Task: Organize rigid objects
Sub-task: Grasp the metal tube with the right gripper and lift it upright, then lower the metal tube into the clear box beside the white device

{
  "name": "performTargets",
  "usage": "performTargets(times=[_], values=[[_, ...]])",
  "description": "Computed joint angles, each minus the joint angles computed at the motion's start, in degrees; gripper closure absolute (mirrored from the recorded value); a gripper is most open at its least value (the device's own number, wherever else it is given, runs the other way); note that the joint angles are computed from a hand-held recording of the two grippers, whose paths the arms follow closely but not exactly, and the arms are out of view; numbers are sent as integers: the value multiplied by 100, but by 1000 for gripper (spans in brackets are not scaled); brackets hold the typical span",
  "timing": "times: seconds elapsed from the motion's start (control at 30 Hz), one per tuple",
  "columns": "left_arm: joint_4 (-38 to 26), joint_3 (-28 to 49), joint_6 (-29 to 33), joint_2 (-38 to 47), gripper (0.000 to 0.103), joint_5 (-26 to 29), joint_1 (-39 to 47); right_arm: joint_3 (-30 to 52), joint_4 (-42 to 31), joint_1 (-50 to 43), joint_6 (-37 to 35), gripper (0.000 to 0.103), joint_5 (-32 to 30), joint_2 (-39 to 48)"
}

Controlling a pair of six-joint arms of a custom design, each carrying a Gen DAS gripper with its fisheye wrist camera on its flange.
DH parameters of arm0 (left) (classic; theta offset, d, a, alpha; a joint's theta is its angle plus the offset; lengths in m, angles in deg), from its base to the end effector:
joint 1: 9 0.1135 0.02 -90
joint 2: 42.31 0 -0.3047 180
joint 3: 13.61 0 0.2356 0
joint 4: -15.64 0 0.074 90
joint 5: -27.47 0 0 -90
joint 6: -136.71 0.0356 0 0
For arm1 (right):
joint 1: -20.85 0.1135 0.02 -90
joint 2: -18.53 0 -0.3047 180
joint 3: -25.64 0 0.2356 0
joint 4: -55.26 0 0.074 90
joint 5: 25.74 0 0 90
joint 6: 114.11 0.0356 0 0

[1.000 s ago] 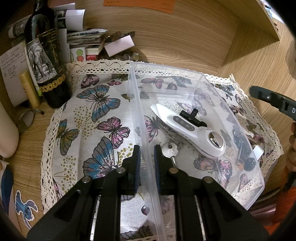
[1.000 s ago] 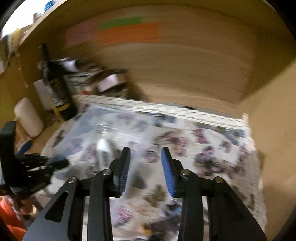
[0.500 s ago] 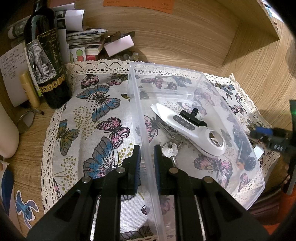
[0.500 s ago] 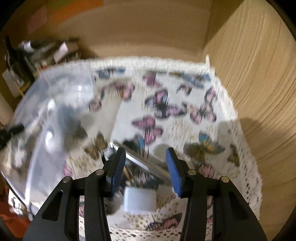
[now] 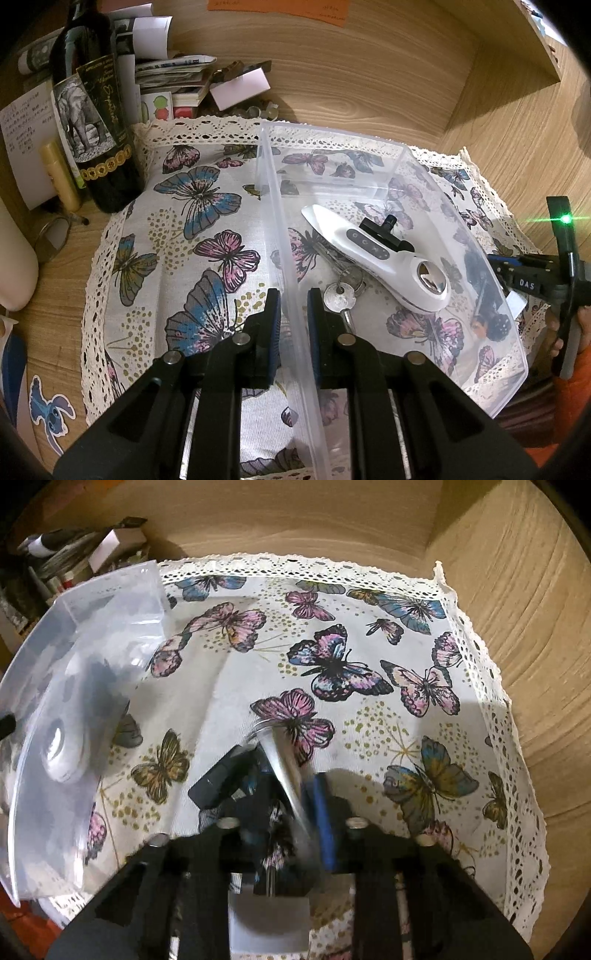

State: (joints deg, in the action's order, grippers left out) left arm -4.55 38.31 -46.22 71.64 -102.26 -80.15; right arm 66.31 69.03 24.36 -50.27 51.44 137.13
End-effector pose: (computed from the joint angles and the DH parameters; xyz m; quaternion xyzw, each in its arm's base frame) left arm 0.1081 -0.2462 0.0834 -0.1999 0.9171 -0.0162 0.3446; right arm 0.2615 0.0240 0.0528 -0.2721 0.9299 0.0631 0.2392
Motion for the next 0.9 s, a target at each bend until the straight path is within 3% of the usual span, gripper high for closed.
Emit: performTargets(times=[0.17,0.53,0.9], values=[[-4,-7,-14,7,90,-3,-20,-169,296,-137,124,89,-236,-272],[-27,-14,-43,29,90,-3,-61,-478,-25,-303,559,89,-1174,-1838],[-28,0,-32,33,90,-11,-67,-699,-129,727,1060,89,-1545,-2742]])
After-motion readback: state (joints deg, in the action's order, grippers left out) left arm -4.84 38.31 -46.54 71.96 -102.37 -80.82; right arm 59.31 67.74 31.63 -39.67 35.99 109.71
